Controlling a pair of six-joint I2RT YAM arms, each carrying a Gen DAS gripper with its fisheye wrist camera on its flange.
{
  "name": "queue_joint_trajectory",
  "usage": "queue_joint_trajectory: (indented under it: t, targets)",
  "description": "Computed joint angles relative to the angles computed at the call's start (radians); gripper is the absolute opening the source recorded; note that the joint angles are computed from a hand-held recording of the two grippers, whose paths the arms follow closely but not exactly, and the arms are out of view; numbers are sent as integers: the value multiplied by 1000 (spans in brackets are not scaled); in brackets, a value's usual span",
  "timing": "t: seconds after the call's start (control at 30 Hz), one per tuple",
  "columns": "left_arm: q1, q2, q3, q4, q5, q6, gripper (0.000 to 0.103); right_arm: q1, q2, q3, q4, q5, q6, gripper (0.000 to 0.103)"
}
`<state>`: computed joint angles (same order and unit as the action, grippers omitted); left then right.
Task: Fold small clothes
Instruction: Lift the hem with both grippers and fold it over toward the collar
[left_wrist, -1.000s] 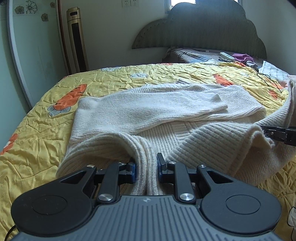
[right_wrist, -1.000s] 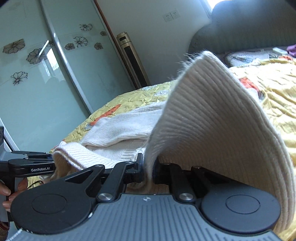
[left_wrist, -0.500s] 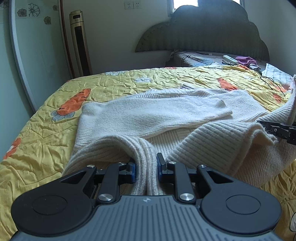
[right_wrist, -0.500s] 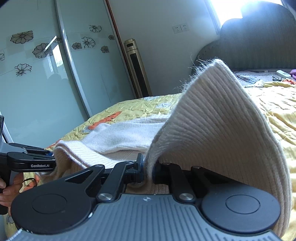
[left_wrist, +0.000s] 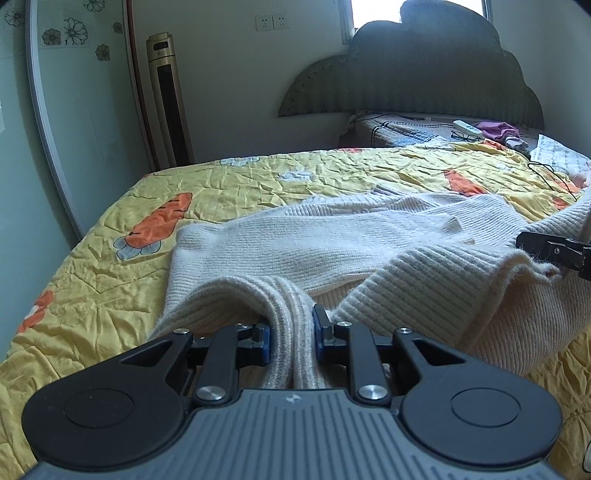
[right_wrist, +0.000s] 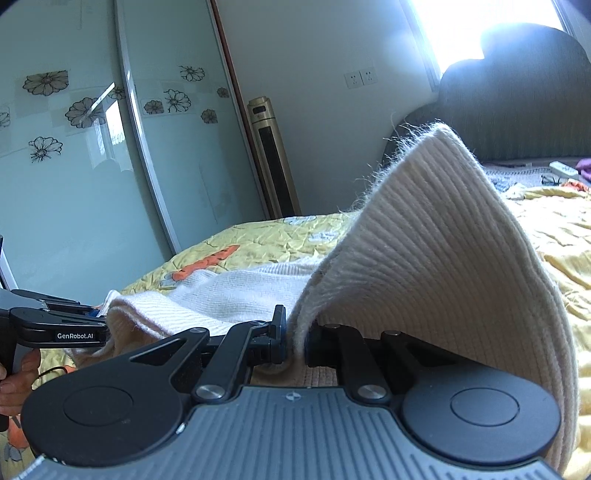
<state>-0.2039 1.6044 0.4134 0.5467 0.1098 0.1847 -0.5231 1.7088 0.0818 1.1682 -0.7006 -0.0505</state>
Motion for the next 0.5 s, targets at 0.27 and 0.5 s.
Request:
queue_joint_trajectory:
  t: [0.27,0.5]
  targets:
    - [11,7,10,19,-4,-17,20,5,13,-9,55,20,0,14]
    - [0,16,57,5,-38,-28,20,14,-8,36,32,39,32,14]
